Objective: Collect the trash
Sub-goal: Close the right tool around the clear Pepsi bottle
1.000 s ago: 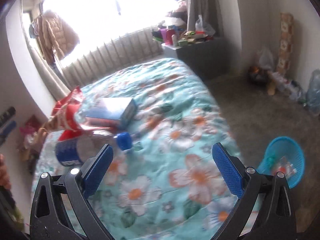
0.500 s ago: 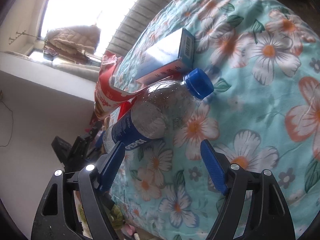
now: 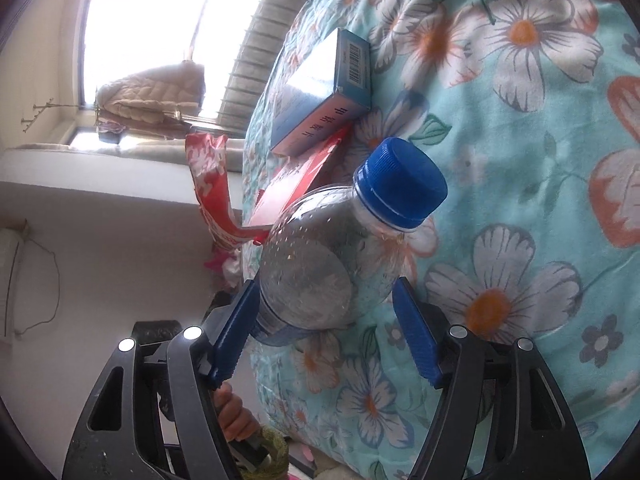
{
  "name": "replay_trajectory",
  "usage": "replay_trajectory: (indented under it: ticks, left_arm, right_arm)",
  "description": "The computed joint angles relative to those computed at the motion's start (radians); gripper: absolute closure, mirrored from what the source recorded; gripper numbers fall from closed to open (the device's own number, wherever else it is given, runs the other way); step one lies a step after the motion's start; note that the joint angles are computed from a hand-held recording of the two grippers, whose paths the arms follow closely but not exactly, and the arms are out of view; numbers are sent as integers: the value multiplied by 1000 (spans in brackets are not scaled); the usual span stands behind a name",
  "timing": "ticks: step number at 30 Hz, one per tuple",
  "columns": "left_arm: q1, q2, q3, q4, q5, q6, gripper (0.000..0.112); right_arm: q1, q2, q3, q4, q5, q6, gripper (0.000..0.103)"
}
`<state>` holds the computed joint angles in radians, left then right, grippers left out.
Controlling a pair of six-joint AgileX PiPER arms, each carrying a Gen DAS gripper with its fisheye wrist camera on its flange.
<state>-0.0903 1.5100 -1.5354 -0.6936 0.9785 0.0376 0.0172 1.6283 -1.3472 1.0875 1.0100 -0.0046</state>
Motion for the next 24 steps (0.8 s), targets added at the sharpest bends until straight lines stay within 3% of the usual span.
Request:
replay_trajectory:
  ticks: [6, 11, 15, 19, 24]
  left_arm:
    - [-1, -55, 48, -30, 38, 10, 81]
    - [-13, -63, 66, -151, 117, 73, 82]
    - [-97, -50, 66, -234, 181, 136, 82]
    - [-210, -16, 51, -267, 196, 157, 81]
    - [-284, 27, 20, -262, 203, 150, 81]
  right_arm:
    - [-24, -35, 43, -2, -12, -8, 40]
    - [-86, -41, -6, -61, 35, 29, 40]
    - [-135, -8, -52, -83, 85, 54, 37]
    - [-127, 0, -54, -143, 58, 119, 30]
    - [-109, -93, 14, -223, 88, 125, 25]
